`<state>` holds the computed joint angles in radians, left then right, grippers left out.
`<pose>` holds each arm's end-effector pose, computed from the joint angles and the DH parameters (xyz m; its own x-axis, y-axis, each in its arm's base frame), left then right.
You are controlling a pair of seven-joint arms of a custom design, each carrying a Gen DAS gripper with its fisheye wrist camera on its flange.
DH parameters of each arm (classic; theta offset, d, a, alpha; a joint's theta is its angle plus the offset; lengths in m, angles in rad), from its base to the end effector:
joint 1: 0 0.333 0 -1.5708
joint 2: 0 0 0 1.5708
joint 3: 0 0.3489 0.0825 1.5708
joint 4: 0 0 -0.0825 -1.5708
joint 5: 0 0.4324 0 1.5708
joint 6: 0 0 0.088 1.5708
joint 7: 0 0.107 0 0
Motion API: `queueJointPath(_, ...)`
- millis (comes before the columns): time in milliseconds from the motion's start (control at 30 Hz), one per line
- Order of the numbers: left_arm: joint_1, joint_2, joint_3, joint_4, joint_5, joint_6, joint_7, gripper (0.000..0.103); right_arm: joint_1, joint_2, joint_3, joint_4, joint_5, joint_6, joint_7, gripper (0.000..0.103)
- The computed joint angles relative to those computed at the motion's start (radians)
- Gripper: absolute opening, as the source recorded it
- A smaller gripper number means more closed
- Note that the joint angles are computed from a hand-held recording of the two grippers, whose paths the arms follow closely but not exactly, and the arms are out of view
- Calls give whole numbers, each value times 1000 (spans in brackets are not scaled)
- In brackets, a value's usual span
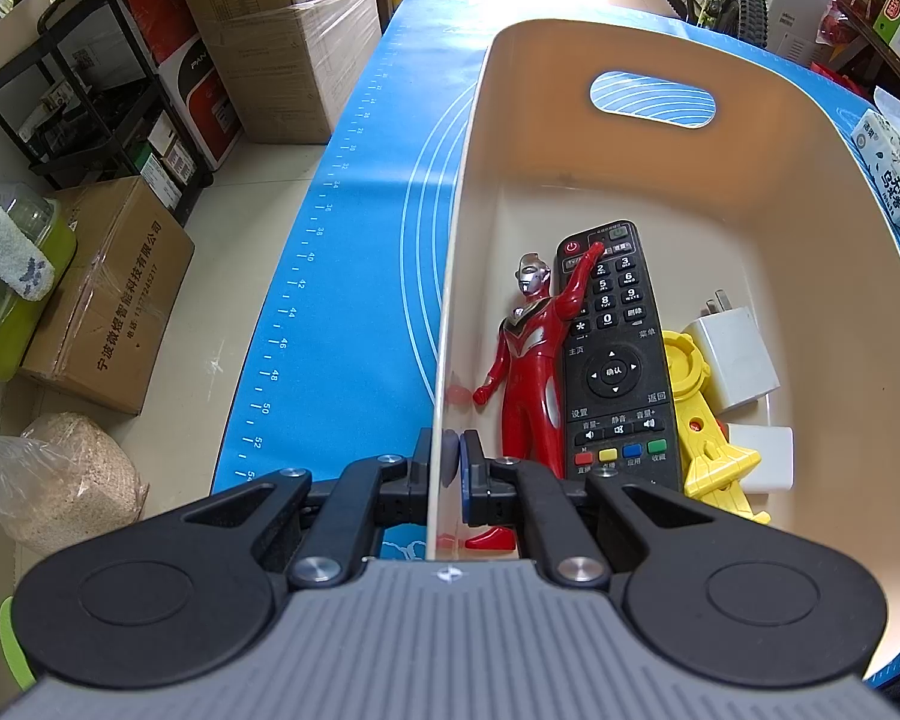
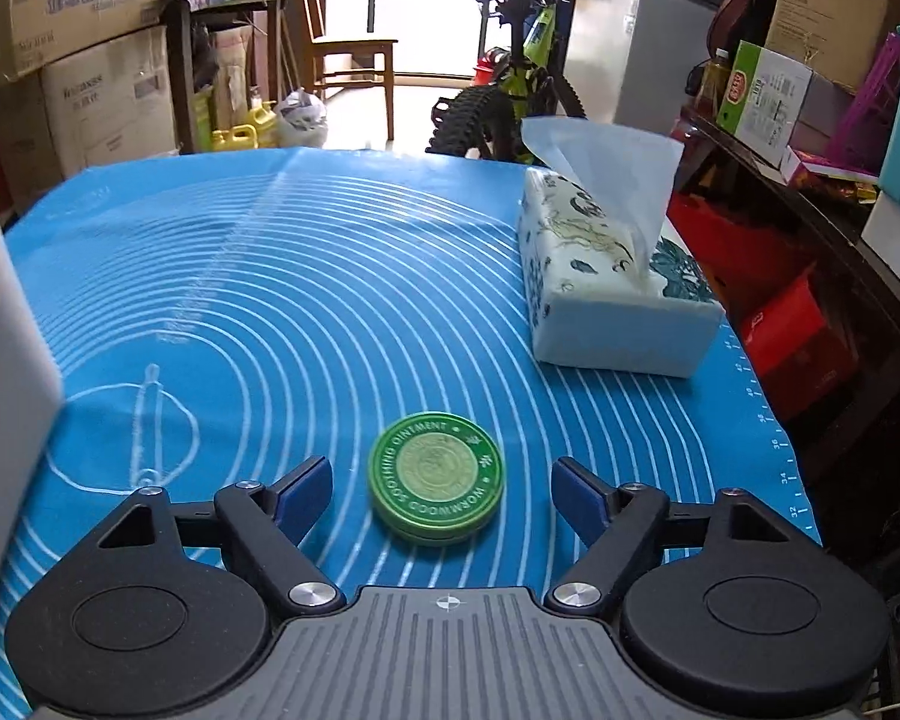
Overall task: Organize rigid objects
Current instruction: 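Grasp the green ointment tin with the right gripper and lift it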
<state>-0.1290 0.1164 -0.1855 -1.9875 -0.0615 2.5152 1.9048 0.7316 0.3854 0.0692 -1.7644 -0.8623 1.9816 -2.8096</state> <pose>0.6288 -0.2003 0.4596 -0.5535 -0.8307 -0.0606 -0.7484 0.5280 -0.4015 0.5213 0.4630 0.3553 -0.6421 -0.7644 0.0587 -0.5898 0.4436 -0.6748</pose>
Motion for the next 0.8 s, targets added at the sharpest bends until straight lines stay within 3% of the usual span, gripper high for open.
queueJointPath(167,0,0,0,-1,1,1,-1,9,7,4,-6,-10,-31,8,34,80)
queueJointPath(333,-1,0,0,0,1,0,-2,9,4,3,-2,-12,-65,48,9,55)
queueJointPath(800,0,0,0,0,2,0,-1,9,43,-14,4,21,-98,-35,10,54)
